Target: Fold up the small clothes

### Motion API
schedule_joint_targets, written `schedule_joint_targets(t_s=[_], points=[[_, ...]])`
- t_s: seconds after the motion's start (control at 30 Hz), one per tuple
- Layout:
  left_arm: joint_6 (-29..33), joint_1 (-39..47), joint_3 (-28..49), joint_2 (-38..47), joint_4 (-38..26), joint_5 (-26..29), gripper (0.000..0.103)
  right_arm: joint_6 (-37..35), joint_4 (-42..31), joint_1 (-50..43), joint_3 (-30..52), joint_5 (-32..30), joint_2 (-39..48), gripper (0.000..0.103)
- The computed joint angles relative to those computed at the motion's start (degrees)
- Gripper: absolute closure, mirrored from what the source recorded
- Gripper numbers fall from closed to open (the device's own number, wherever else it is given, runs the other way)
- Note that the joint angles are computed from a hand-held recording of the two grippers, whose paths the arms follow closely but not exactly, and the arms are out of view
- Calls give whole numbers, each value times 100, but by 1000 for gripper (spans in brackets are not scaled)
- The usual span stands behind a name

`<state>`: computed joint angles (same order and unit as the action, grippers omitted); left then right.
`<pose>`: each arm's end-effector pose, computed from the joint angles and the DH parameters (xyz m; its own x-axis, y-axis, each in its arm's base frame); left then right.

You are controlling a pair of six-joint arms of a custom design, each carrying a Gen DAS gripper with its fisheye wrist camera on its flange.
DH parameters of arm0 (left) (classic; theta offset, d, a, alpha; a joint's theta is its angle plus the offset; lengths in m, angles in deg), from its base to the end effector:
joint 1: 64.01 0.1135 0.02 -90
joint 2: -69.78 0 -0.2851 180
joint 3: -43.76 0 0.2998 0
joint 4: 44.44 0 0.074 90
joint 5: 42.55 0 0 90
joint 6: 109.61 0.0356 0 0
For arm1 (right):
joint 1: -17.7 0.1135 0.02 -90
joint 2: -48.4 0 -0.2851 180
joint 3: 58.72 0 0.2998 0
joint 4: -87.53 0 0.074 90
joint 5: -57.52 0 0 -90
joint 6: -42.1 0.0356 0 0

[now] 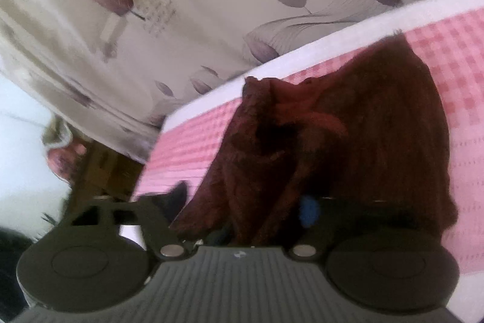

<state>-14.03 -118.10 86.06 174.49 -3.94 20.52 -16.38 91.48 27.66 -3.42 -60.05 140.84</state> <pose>0.2062 -0.2573 0.0841 -0.1716 0.3847 -0.9069 0.4947 0.8298 0.2584 0.3512 0.0784 0.1595 -0.7392 0.3407 -0.5809 -0.1740 0.7367 0.6535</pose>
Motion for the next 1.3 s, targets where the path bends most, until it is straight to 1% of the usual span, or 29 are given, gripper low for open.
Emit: schedule_joint_targets(t_s=[0.03, 0.1, 0.17, 0.2, 0.23, 0.3, 0.33, 0.4, 0.43, 0.5, 0.53, 0.57, 0.63, 0.7, 0.8, 0.87, 0.93, 1.0, 1.07, 1.13, 1.17, 1.2, 1.23, 1.27, 1.3], points=[[-102, 19, -125, -234, -99, 130, 60, -153, 15, 15, 50, 58, 74, 71], [-400, 6, -496, -875, -245, 301, 50, -319, 221, -37, 35, 89, 163, 75], [-835, 6, -938, -1701, -419, 549, 29, -337, 615, -256, -19, -175, 224, 76], [-1043, -11, -1207, -2177, -429, 592, 25, -311, 809, -342, -87, -273, 203, 77], [-1161, -43, -1481, -2657, -372, 489, 18, -311, 968, -444, -144, -408, 177, 77], [-1211, -77, -1805, -3414, -418, 156, 15, -354, 1218, -621, -194, -575, 119, 77], [-1298, 63, -1907, -3750, -524, 192, 14, -386, 1221, -728, -154, -647, 111, 77], [-1614, 542, -1892, -4035, -908, 680, 14, -446, 1385, -1003, -147, -865, 145, 77], [-1812, 883, -1745, -3901, -1122, 1192, 14, -480, 1456, -1127, -128, -945, 185, 77], [-2214, 1389, -1452, -3328, -1115, 2253, 14, -484, 1697, -1416, -66, -1205, 368, 77], [-2359, 1533, -1397, -2962, -822, 2814, 14, -476, 1782, -1521, -22, -1269, 469, 77], [-2341, 1564, -1319, -2662, -580, 3125, 14, -480, 1896, -1639, 32, -1345, 616, 77], [-2023, 1327, -1000, -2105, -496, 3140, 14, -443, 2207, -1852, 105, -1528, 928, 77], [-1689, 1226, -669, -1600, -474, 3490, 14, -313, 2695, -2017, 129, -1693, 1289, 77], [-1448, 984, -286, -1031, -657, 3679, 14, -5, 3467, -2168, 158, -1874, 1828, 77], [-1245, 770, -107, -748, -842, 3524, 14, 211, 3855, -2240, 281, -1965, 2243, 77], [-1089, 730, 89, -457, -1018, 3563, 14, 272, 4036, -2257, 364, -1978, 2529, 77], [-1110, 782, 173, -248, -1027, 3681, 14, 397, 4220, -2310, 479, -2041, 2870, 77], [-1158, 826, 196, -195, -1041, 3763, 14, 638, 4595, -2376, 523, -2117, 3157, 77], [-1152, 816, 210, -214, -1094, 3706, 14, 711, 4797, -2398, 541, -2177, 3291, 76], [-1145, 786, 322, -275, -1289, 3654, 14, 737, 4821, -2396, 538, -2179, 3305, 76], [-1182, 660, 319, -398, -1422, 3529, 14, 862, 4896, -2408, 521, -2185, 3310, 72], [-1189, 635, 345, -407, -1473, 3483, 14, 1056, 5043, -2455, 487, -2222, 3315, 61], [-1211, 605, 461, -310, -1519, 3420, 14, 1304, 5243, -2511, 357, -2148, 3242, 57], [-1227, 595, 433, -389, -1592, 3390, 14, 1476, 5478, -2582, 137, -1992, 3092, 48]])
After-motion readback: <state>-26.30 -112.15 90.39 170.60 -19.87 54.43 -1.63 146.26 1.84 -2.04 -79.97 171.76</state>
